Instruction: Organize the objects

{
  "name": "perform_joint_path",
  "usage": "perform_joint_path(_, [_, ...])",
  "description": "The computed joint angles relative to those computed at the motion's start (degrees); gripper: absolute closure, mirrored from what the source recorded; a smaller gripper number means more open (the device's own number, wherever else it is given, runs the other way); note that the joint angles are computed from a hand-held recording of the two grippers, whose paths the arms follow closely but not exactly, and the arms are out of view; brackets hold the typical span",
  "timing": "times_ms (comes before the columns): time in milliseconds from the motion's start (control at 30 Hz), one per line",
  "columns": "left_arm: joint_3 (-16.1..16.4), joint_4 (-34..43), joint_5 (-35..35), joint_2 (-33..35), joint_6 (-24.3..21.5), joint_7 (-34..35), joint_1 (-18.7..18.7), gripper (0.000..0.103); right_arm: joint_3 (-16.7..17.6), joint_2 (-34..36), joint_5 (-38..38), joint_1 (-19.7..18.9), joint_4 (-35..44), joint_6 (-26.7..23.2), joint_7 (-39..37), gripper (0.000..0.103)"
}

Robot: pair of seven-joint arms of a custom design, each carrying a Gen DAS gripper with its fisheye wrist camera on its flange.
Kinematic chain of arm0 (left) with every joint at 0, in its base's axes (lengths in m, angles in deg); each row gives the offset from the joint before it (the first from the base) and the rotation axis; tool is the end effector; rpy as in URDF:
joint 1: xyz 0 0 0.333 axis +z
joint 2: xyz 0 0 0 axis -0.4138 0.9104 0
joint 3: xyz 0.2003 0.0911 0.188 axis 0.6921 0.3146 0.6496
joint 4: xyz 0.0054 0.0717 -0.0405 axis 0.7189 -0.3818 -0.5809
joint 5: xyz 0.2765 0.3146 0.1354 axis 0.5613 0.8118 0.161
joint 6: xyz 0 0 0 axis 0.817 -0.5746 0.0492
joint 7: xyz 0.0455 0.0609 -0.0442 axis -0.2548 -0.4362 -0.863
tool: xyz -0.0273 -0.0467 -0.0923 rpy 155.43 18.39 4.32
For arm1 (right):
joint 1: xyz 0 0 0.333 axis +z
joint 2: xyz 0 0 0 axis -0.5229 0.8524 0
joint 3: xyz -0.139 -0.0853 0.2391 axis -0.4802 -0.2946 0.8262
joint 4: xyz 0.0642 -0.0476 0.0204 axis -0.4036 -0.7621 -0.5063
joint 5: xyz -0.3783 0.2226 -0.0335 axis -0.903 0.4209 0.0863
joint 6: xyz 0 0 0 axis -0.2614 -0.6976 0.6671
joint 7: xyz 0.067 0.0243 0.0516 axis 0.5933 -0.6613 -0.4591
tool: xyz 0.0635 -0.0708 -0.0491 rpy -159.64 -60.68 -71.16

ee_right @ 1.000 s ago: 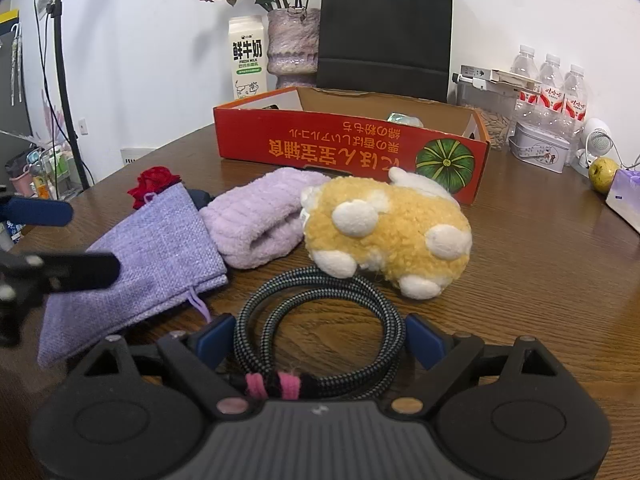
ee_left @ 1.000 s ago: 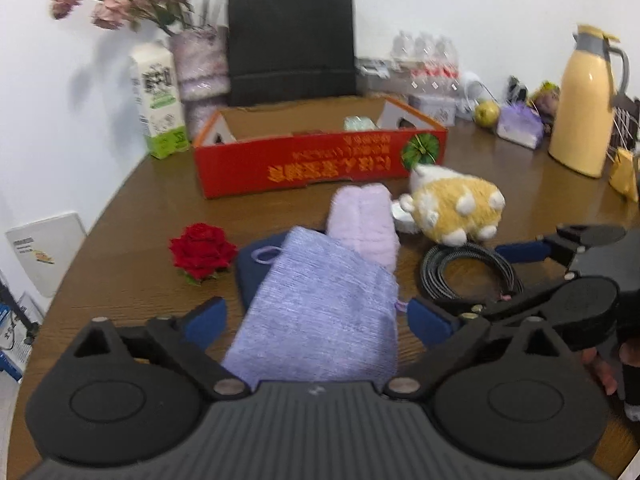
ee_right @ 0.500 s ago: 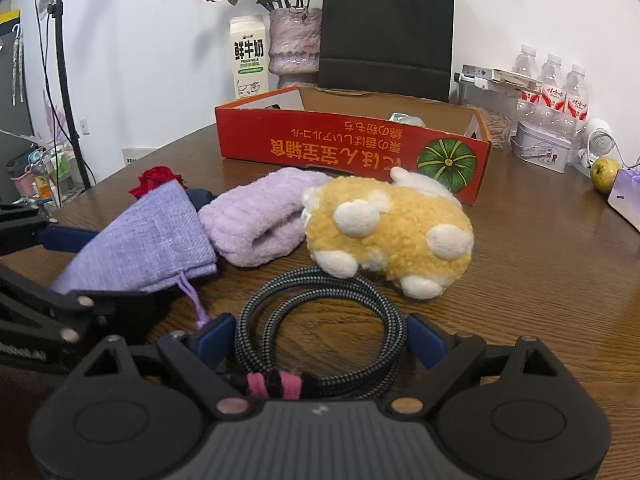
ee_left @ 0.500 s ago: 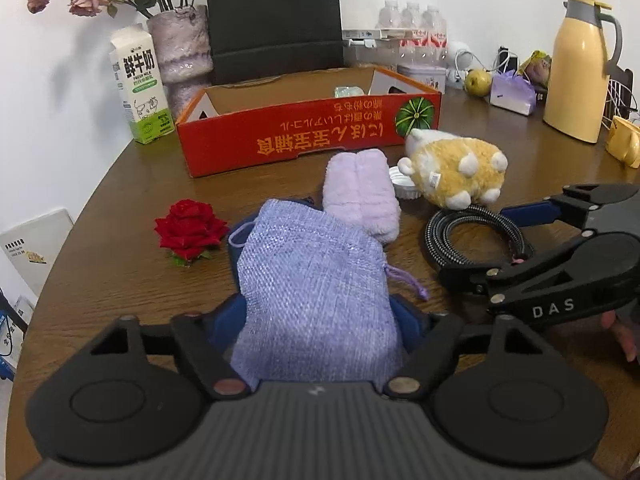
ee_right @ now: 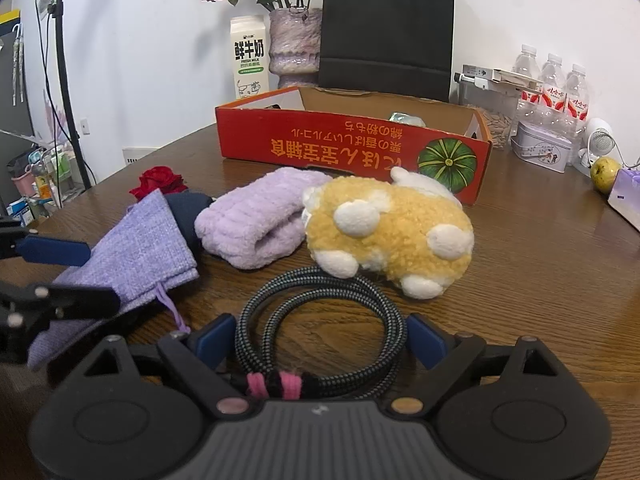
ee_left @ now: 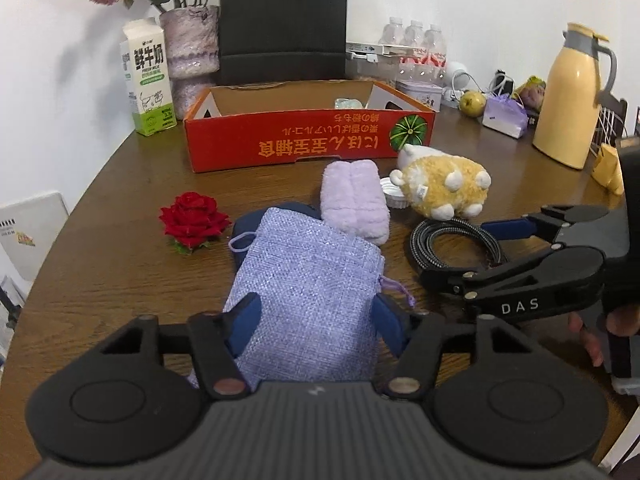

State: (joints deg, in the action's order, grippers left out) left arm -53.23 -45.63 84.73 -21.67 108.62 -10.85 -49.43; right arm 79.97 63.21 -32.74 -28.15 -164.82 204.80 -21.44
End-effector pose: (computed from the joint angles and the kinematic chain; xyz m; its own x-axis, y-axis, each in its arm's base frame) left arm 0.6632 -0.3857 0.4162 -0.1651 -0.9862 0.0151 -0.6196 0.0918 -0.7795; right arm 0.7189 0.1738 0.3418 0.4755 -0.8795 -0.0178 -0.5599 -0.2870 -0.7773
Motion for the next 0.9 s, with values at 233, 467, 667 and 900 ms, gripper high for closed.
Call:
perform_joint_path(233, [-0.1, -0.4, 2.0, 0.2, 1.7, -2.3, 0.9, 0.0, 0.1, 0.1, -0.1, -0.1, 0.0, 0.0, 0.1, 0.011])
perform_joint_path(467, [-3.9, 3.5, -10.6, 4.1, 0.0, 9.0, 4.8, 0.0, 0.1, 0.1, -0.2, -0.1, 0.1, 0.0, 0.1, 0.011])
perform_joint_path(667, [-2.0, 0.1, -13.5, 2.4, 4.2, 8.4, 3.8, 0.013, 0.1, 0.2, -0.3, -0.1, 0.1, -0.1, 0.1, 0.011])
perform_joint_path(900, [1.9, -1.3, -5.1, -0.1, 0.9, 1.5, -0.4, 0.025, 0.0, 0.2, -0.4, 0.0, 0.2, 0.1, 0.3, 0.011])
